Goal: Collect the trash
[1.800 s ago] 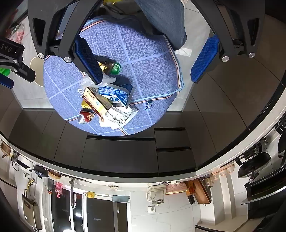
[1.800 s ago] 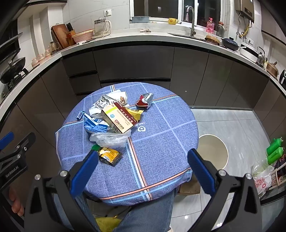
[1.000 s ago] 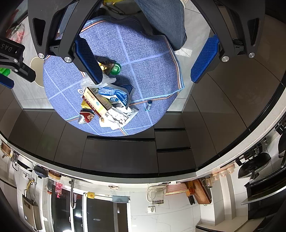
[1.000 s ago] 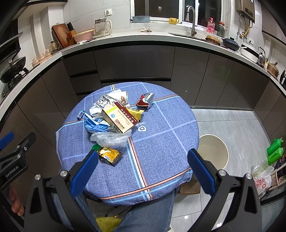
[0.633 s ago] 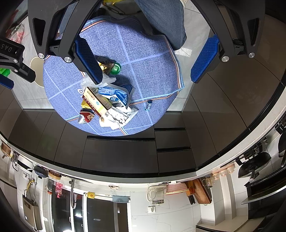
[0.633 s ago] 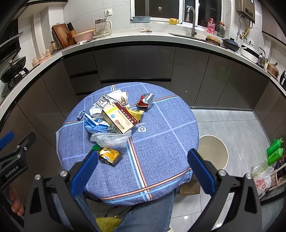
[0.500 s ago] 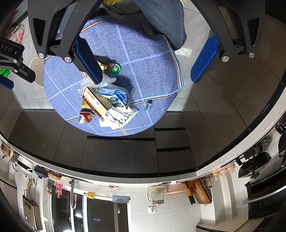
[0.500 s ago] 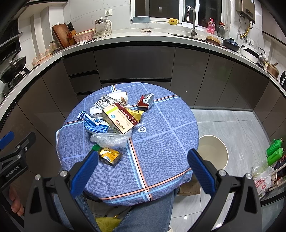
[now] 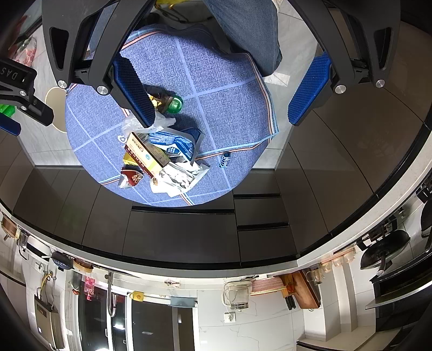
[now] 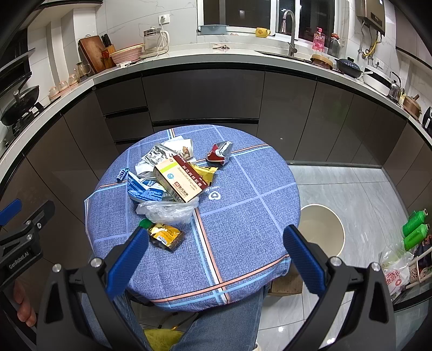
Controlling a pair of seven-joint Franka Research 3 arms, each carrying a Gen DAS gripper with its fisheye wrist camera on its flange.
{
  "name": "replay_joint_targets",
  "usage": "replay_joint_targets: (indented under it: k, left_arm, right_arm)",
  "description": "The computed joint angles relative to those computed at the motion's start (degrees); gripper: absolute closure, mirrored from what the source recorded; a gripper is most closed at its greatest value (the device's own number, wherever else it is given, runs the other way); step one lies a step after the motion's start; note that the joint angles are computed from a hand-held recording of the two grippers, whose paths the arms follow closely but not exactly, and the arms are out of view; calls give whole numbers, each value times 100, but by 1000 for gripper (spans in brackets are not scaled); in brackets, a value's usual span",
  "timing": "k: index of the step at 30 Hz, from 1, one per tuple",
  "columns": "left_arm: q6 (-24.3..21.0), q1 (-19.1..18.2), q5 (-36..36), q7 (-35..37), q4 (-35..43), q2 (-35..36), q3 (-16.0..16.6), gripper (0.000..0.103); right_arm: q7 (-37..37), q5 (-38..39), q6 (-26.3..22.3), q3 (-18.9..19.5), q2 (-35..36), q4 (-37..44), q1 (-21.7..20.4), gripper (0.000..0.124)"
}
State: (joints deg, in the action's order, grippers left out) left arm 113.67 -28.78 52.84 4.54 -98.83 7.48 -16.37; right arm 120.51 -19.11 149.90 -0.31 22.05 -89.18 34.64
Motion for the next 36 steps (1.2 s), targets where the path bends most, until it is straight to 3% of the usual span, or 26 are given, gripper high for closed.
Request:
replay_joint_targets:
  k: [36]
  left_arm:
    - [54, 20, -10, -47, -86, -43, -7, 8]
  right_arm:
    - [24, 8, 21, 1, -32, -62, -12, 24]
